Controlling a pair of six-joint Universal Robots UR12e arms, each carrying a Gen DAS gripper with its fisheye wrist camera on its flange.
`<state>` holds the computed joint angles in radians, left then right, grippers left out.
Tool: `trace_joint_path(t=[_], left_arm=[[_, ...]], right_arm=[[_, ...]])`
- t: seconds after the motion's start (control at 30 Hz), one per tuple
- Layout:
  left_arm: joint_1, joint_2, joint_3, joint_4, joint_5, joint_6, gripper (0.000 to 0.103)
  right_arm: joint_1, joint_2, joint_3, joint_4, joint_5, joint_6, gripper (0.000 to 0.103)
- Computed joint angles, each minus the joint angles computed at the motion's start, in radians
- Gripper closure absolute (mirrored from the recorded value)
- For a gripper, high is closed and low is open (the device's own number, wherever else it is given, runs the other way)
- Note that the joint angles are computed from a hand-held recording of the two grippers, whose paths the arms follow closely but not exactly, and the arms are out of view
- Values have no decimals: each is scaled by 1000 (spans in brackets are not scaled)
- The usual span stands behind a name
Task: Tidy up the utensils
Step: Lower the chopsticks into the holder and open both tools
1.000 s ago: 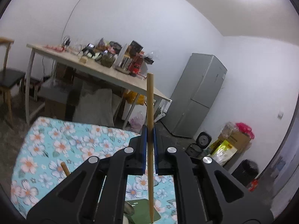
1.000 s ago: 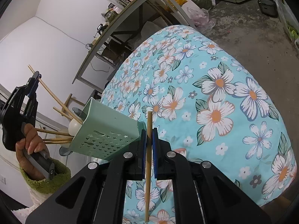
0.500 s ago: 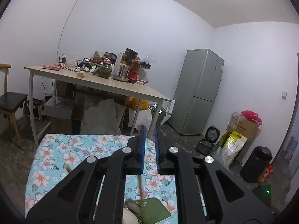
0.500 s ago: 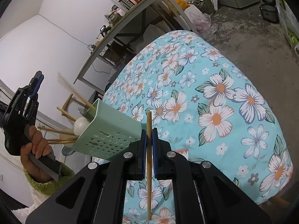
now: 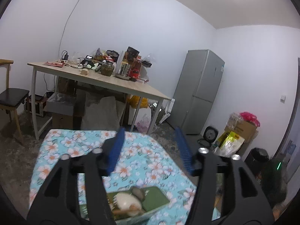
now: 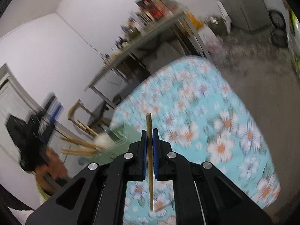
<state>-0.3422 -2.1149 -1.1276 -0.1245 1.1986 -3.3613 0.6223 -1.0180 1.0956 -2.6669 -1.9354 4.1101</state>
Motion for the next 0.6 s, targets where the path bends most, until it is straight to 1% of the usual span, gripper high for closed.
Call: trace_joint_path(t=[0.03, 0.1, 0.13, 0.2, 0.23, 0.27, 0.33, 0.43, 0.47, 0.53, 0.6], left_arm=[[5, 15, -22, -10, -6, 12, 38], [15, 43, -66, -11, -11, 35, 31], [18, 54, -86, -11, -7, 47, 30], [31, 90, -145, -5, -12, 78, 25], [37, 107, -174, -4, -13, 93, 24], [41, 122, -201, -3, -13, 109, 22], [48, 147, -244, -1, -11, 133, 20], [54, 187, -322, -25, 9, 199, 19], [55, 194, -337, -34, 16, 213, 19], [56, 210, -372, -60, 29, 236, 19], [59, 220, -396, -71, 34, 244, 19]], right_arm=[[3, 1, -14, -6, -18, -27, 97], [12, 9, -62, -31, -79, -122, 97], [15, 14, -82, -41, -98, -156, 97], [24, 31, -136, -72, -144, -250, 97], [28, 44, -172, -87, -166, -301, 97], [29, 56, -203, -96, -176, -337, 97], [30, 79, -254, -102, -180, -383, 97], [26, 127, -350, -98, -164, -451, 97], [23, 152, -396, -87, -153, -472, 97], [17, 184, -452, -59, -138, -486, 97], [13, 229, -530, 3, -141, -493, 97]])
